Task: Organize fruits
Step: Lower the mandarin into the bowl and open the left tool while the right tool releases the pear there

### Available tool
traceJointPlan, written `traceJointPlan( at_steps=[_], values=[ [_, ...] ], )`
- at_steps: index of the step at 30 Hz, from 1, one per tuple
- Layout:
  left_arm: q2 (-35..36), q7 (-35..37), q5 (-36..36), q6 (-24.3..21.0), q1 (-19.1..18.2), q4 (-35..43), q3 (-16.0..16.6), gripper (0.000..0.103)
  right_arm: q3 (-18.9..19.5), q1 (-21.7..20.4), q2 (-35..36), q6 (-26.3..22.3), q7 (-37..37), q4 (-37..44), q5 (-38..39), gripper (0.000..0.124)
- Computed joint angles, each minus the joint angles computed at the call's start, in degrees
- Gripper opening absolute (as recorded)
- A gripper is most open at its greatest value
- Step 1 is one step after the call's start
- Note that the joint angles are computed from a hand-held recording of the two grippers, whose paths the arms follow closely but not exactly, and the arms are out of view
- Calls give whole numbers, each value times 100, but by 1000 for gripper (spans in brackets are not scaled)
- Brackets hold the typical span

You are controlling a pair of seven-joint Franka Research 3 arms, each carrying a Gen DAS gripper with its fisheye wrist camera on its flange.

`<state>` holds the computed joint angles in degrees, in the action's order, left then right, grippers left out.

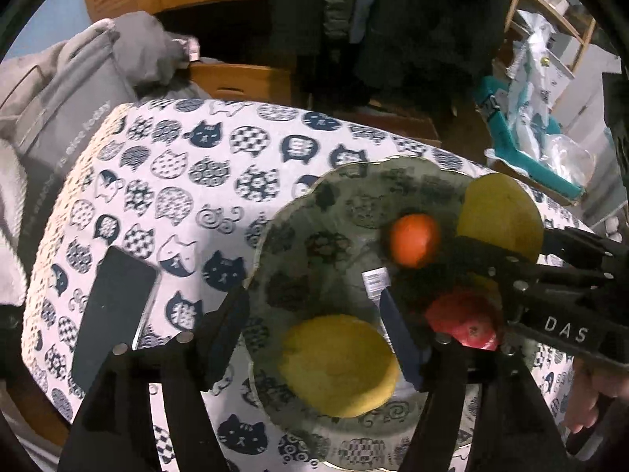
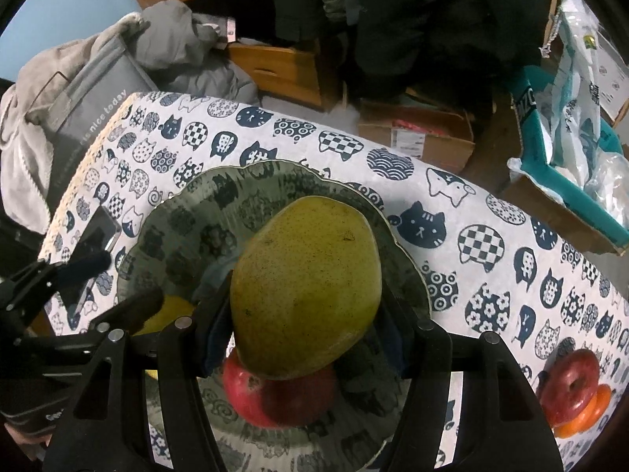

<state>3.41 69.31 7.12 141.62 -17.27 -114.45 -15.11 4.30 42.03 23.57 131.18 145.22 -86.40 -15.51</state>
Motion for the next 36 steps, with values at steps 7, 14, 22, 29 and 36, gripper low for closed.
traceJointPlan(
  at_steps=[7,14,22,29,36],
  values=[
    [-82,-371,32,-43,114,-138,104,71,16,-44,185,-187,-101,165,225,63],
    [-99,-440,-39,-89,189,-172,122,71,30,-79,353,-321,-257,322,459,64],
    [-110,-411,-48,-114,187,-151,107,71,-15,-9,470,-467,-357,473,478,65],
    [-163,-446,-45,-104,179,-174,104,71,-55,27,261,-131,-256,233,344,72],
    [-322,-353,-232,-52,167,-224,102,71,-61,94,0,-4,-42,100,71,74]
  ],
)
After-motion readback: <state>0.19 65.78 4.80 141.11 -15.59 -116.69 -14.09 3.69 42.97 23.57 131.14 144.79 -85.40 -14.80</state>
